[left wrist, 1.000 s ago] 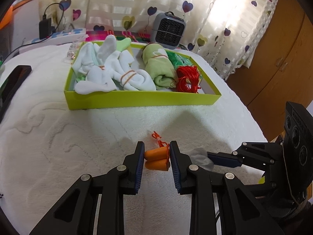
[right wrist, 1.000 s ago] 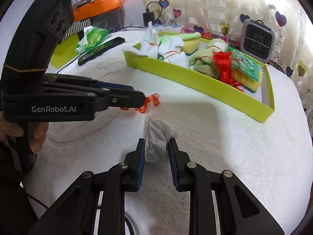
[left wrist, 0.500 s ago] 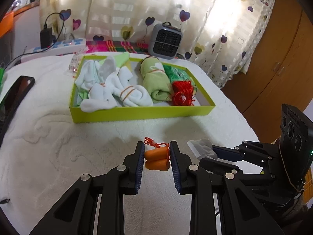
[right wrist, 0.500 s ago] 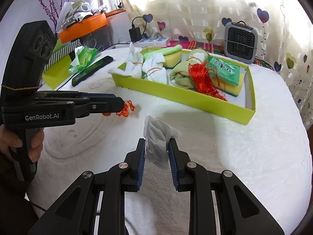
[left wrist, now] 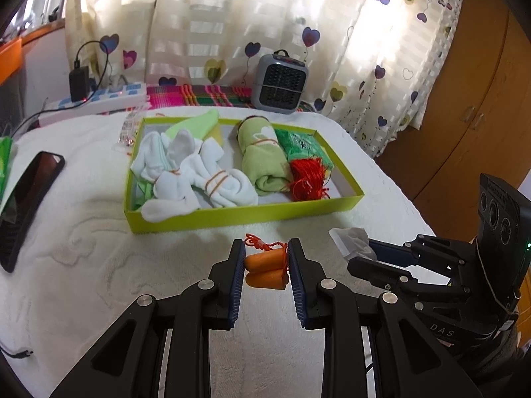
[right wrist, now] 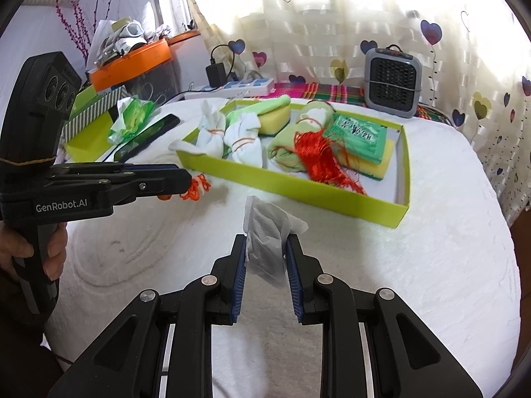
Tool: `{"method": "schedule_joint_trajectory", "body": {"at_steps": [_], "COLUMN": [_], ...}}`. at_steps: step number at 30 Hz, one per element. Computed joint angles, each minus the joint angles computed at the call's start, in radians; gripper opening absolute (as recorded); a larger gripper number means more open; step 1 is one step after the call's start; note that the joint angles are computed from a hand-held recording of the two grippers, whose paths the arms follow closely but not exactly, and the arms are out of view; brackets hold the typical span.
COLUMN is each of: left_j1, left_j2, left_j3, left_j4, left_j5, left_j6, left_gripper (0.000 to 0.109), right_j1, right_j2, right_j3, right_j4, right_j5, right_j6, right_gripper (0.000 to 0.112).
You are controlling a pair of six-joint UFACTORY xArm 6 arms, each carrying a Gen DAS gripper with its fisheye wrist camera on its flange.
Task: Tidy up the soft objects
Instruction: 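Carry the earplugs and plastic bag over the green box with both grippers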
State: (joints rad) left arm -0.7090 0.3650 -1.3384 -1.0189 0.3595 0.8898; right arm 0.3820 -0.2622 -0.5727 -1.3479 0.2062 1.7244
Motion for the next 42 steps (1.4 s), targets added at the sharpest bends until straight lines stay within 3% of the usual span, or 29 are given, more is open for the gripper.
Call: {"method": "schedule_joint_trajectory", "body": {"at_steps": [22, 32, 42], "left_j1": [-0.004, 0.005, 0.008], "left_j2": [0.093, 0.171, 0.236], "left_j3": [-0.169, -0.282, -0.370], "left_j4": [0.068, 0.142, 0.194], "left_j5": [-0.022, 0.004, 0.001], "left_j6": [-0.056, -0.136, -0.195], "left_gripper": [0.024, 0.024, 0.024], "right_j1": [-0.062, -0.113, -0.128], "right_j2": [-0.063, -0.034, 0.007], "right_j3": [-0.014, -0.051, -0.084], "right_j4": [-0.049, -0.077, -0.050], "right_j5": [0.072, 0.056, 0.101], "right_j6": [0.048, 0.067, 0.049], "right_gripper": [0.024, 0.025, 0.025]}}
